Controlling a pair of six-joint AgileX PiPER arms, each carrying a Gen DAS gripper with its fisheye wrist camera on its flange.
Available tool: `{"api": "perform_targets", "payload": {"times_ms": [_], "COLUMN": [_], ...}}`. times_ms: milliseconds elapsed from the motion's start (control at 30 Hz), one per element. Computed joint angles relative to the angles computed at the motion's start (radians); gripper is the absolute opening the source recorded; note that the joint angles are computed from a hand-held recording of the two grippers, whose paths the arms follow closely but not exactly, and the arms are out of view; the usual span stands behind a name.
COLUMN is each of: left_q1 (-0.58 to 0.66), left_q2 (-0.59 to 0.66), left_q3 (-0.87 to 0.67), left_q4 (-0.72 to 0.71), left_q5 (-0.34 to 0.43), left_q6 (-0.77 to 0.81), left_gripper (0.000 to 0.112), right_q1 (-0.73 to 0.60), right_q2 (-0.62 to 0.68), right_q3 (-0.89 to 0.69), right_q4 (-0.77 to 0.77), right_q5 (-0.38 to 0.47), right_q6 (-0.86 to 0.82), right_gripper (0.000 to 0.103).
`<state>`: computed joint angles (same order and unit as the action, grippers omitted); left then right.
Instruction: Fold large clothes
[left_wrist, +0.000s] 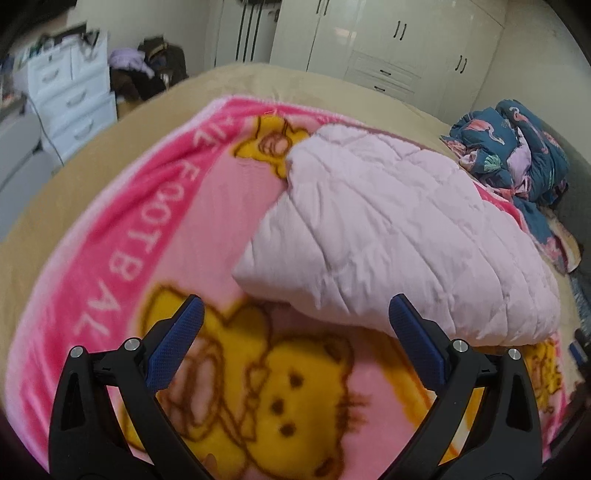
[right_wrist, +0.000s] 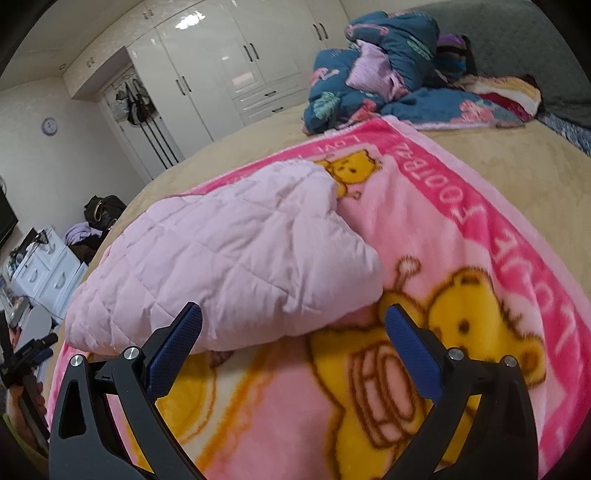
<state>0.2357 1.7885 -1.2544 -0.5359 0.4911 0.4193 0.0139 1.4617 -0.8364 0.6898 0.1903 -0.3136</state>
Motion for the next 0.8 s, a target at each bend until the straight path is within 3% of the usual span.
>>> {"api": "perform_targets", "payload": {"times_ms": [200,333,400,533,700,800], "left_q1": [0.072,0.097,0.094,0.081,0.062,0.056], "left_q2": [0.120,0.196,0.219,0.271,0.338,0.389], "left_q3": [-0.072,-0.122,-0.144,-0.206,-0.286,-0.341], "left_q4": [-0.250,-0.372,-0.387,-0.403,-0.389,-0.401], "left_q5": [0.190,0.269,0.267,0.248,0.226,0.232], "left_q6": [0.049,0.035,0.000,-0.051,-0.101,-0.132], "left_gripper": [0.094,0.094,0.094,0.094,0.094,0.095], "right_q1": [-0.004,-0.022,-0.047,-0.075,-0.072,-0.064], "right_q2": [0.060,0.118,0.165,0.256,0.335,0.375], "right_q3": [-0.004,-0.028,-0.049,-0.104,-0.173,-0.230], "right_q4": [0.133,0.304,0.455,0.615,0.709,0.677], "right_q5": [0.014,0.039,0.073,0.130,0.136,0.129], "right_q6": [-0.057,-0.149,-0.242,-0.323,-0.381,-0.348], "right_gripper": [0.099,0.099,0.099,0.099,0.099,0.099]}}
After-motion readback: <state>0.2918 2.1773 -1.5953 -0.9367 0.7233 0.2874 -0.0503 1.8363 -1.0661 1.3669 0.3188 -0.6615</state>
